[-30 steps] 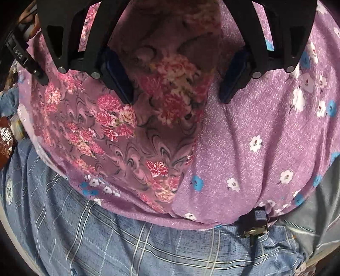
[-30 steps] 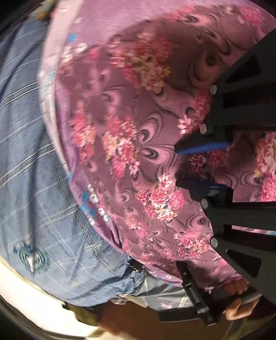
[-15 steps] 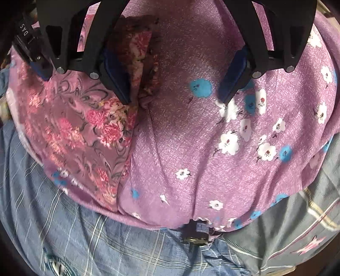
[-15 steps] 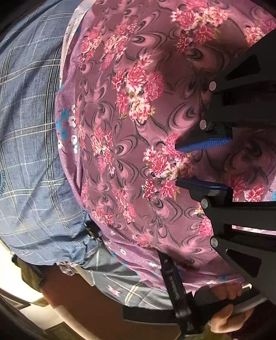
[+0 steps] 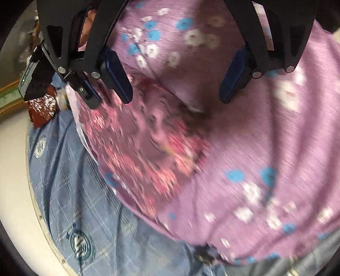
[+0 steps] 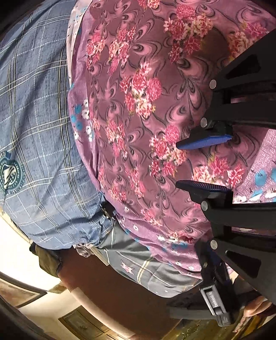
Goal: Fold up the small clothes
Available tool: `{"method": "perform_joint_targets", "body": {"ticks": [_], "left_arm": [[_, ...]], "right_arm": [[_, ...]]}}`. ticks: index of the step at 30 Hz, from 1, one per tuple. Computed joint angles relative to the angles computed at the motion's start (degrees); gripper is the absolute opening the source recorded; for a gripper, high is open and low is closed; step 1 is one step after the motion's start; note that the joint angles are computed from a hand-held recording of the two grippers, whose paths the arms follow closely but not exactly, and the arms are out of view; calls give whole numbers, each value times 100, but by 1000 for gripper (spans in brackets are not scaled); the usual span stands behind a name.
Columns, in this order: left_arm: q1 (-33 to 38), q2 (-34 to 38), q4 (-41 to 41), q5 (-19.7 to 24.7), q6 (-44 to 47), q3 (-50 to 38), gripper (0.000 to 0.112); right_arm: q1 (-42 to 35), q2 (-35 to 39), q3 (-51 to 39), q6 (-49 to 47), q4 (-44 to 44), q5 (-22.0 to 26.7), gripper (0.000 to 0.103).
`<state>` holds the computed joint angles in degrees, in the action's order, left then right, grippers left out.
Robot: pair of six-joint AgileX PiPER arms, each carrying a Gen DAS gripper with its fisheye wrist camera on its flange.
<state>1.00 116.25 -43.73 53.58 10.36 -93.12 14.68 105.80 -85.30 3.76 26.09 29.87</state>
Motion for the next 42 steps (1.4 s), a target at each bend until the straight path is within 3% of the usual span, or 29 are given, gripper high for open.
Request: {"method": "perform_joint_targets", "body": {"ticks": [4, 7, 9, 11, 12, 16, 23, 26, 28, 32, 35, 38, 42], "left_arm": [[-92, 201, -388, -383, -149, -146, 84], [-108, 432, -615, -518, -197, -410, 84], [-123, 544, -837, -757, -172, -454, 84], [-196, 675, -884, -868, -59, -631, 84], [-223, 729, -852, -883, -10, -721, 81], [-369, 924, -408, -918, -26, -1082, 38], [-523, 647, -32, -1268, 249, -890, 26], [-719, 280, 313, -1587, 473, -686, 23], [-1004, 85, 1052, -1753, 175, -762, 22], [-1393, 7, 1452, -1539, 206, -1288, 20], [-1945, 26, 2199, -1357, -74, -1833, 20], [-2512, 378, 2675, -830, -319, -2730, 19], [-3273, 1204, 3159, -33, -641, -4169, 18]], "right_arm": [[65, 63, 0, -208, 154, -42, 31], [93, 396, -331, 414, -394, 329, 27], [-13, 572, -393, 390, -176, 431, 19], [-88, 576, -367, 192, 105, 442, 19], [-114, 575, -346, 101, 222, 443, 19], [-142, 563, -267, -160, 425, 393, 19], [-534, 450, 23, -1215, 1774, 561, 17], [-866, 119, 522, -1713, 2586, 302, 24], [-1125, -133, 845, -1860, 2884, 48, 24], [-1874, -543, 1463, -2578, 3987, -121, 24], [-2422, -757, 1791, -3137, 4749, -30, 24], [-3153, -869, 2077, -3855, 5706, 529, 24], [-3946, -860, 2250, -4157, 6146, 1256, 24]]}}
